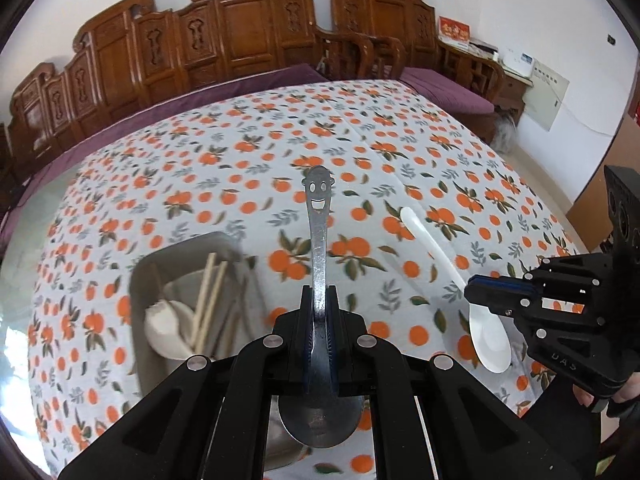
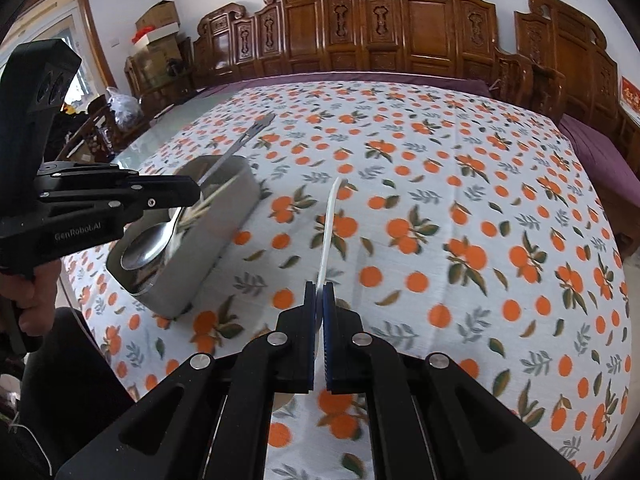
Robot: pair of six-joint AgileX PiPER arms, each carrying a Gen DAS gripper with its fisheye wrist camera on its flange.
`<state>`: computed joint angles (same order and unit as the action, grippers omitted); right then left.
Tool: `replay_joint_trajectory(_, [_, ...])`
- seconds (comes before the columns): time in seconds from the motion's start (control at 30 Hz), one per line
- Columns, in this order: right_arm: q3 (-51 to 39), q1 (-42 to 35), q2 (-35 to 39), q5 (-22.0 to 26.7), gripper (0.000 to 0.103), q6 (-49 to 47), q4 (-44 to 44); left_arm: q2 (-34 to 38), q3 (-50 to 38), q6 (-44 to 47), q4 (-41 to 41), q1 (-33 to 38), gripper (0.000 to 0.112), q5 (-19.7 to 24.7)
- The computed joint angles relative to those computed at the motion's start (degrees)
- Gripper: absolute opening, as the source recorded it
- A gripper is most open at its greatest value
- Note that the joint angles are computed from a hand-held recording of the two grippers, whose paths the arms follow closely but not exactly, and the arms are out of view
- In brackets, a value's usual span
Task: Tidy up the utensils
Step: 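Carry the metal spoon over the grey tray with left tool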
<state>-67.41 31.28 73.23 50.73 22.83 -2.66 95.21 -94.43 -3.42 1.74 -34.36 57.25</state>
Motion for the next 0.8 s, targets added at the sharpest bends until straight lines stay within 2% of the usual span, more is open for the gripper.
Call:
replay_joint_trajectory(0.47, [-5.08,6.08,4.56,0.08,0.004,4.23,-2.43,-4.45,7.58,5.46,-2.76,9.69,0.005,-2.14])
replay_joint_trajectory(0.8, [-6.33,7.43,5.74,-0.11,0.004,4.7,-2.11,-3.39,12.47,5.6,-1.9,12.2,0.005,-4.55])
